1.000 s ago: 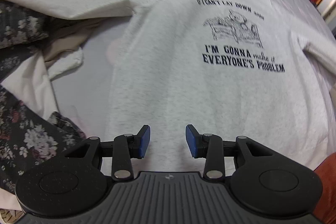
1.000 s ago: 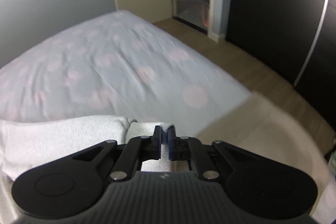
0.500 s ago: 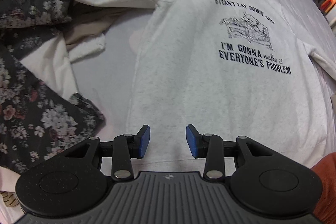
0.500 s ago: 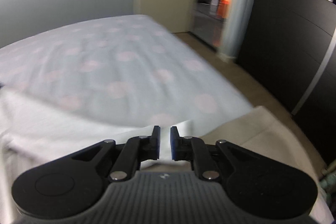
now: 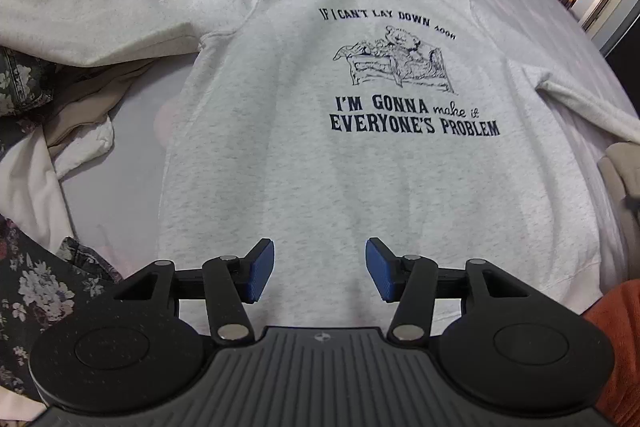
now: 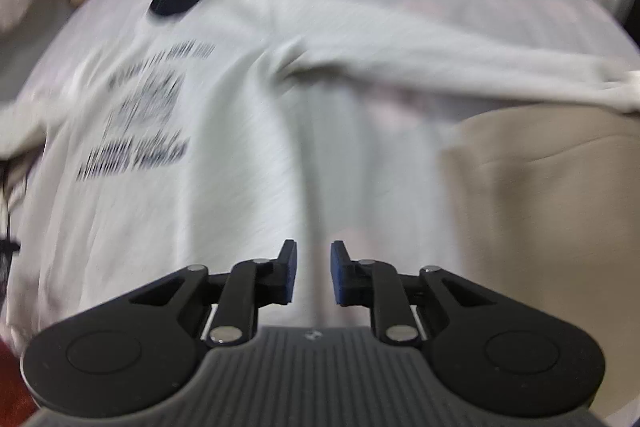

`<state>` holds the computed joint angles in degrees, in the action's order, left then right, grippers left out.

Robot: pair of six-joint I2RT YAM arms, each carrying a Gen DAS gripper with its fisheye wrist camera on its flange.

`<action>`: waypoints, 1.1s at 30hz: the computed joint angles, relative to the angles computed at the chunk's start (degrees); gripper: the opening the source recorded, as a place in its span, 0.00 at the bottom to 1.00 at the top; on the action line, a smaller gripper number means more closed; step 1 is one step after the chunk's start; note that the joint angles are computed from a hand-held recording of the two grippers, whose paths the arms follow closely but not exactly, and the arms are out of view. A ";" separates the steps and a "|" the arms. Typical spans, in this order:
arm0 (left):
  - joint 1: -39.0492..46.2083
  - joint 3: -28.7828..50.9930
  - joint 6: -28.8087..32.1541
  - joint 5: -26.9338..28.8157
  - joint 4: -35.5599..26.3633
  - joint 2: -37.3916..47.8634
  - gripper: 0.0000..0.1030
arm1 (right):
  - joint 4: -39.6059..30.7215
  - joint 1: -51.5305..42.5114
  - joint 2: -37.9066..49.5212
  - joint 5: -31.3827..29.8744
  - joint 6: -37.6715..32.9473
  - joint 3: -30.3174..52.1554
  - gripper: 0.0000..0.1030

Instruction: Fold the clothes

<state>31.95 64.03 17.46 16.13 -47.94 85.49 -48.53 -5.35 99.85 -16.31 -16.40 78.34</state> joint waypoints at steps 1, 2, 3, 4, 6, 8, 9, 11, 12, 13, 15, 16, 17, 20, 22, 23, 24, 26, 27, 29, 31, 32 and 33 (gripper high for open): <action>0.67 0.03 0.50 0.92 0.32 0.52 0.47 | -0.19 2.28 0.90 1.82 0.00 -0.10 0.22; 1.30 0.09 1.01 1.79 0.65 1.10 0.47 | -1.27 4.22 2.07 3.22 -0.73 0.27 0.27; 1.93 0.17 1.51 2.66 0.96 1.70 0.47 | -2.03 6.10 3.40 4.75 -1.48 0.80 0.29; 2.61 0.25 1.85 3.60 1.37 2.32 0.47 | -1.93 7.98 4.20 6.79 -1.61 0.83 0.33; 3.52 0.07 2.18 4.96 2.24 3.44 0.47 | -2.26 10.78 5.44 9.63 -0.72 1.06 0.42; 4.00 0.12 3.03 5.66 2.13 4.50 0.47 | -2.52 13.09 7.34 12.30 0.76 1.76 0.45; 4.21 -0.04 3.72 6.29 2.18 4.61 0.47 | -2.52 13.96 8.66 13.61 1.82 2.34 0.45; 4.65 -0.39 5.34 7.91 2.24 4.72 0.49 | -2.78 15.52 10.94 15.81 3.86 3.33 0.46; 4.87 -0.50 6.25 8.84 2.17 4.87 0.49 | -2.85 16.22 11.67 16.80 4.86 3.72 0.46; 4.91 -0.53 6.94 9.42 2.21 5.33 0.49 | -3.25 16.86 12.23 17.75 6.03 4.34 0.46; 4.75 -0.47 7.88 10.03 2.49 6.69 0.49 | -4.62 17.54 13.32 18.65 7.60 5.89 0.46; 4.49 -0.34 7.89 9.85 2.79 7.62 0.49 | -5.41 17.78 13.90 18.93 8.14 6.76 0.46; 4.18 -0.16 8.24 9.83 2.87 8.35 0.49 | -6.10 17.86 14.50 19.09 8.41 7.59 0.46; 3.21 0.48 9.43 9.97 2.47 10.03 0.49 | -7.32 17.75 16.01 19.37 9.82 9.36 0.46; 2.49 0.36 9.75 10.05 2.13 9.62 0.49 | -7.27 17.79 15.90 19.70 9.84 9.26 0.46; 2.31 -0.26 9.68 10.09 2.44 8.34 0.49 | -6.99 17.79 15.60 19.82 9.59 8.87 0.46; 2.19 -0.87 9.54 10.14 2.70 6.95 0.49 | -6.30 17.57 15.05 19.61 9.39 8.04 0.47; 2.22 -1.91 9.06 10.35 3.11 4.41 0.49 | -4.49 16.82 13.80 18.78 9.06 6.02 0.47; 2.47 -2.31 8.68 10.55 3.25 3.31 0.49 | -3.87 16.36 13.30 18.27 8.90 5.29 0.48; 2.89 -2.83 7.67 10.31 3.49 1.82 0.50 | -3.85 15.49 12.70 17.23 7.99 4.95 0.48; 2.72 -3.92 6.86 8.26 4.74 1.05 0.50 | -4.69 14.51 12.22 15.62 5.84 5.25 0.48; 2.66 -4.47 6.58 7.58 5.33 1.08 0.50 | -5.10 13.72 11.86 13.82 4.87 5.30 0.48; 2.62 -4.99 6.33 7.04 5.89 1.25 0.50 | -5.72 12.63 11.58 10.97 4.26 5.33 0.48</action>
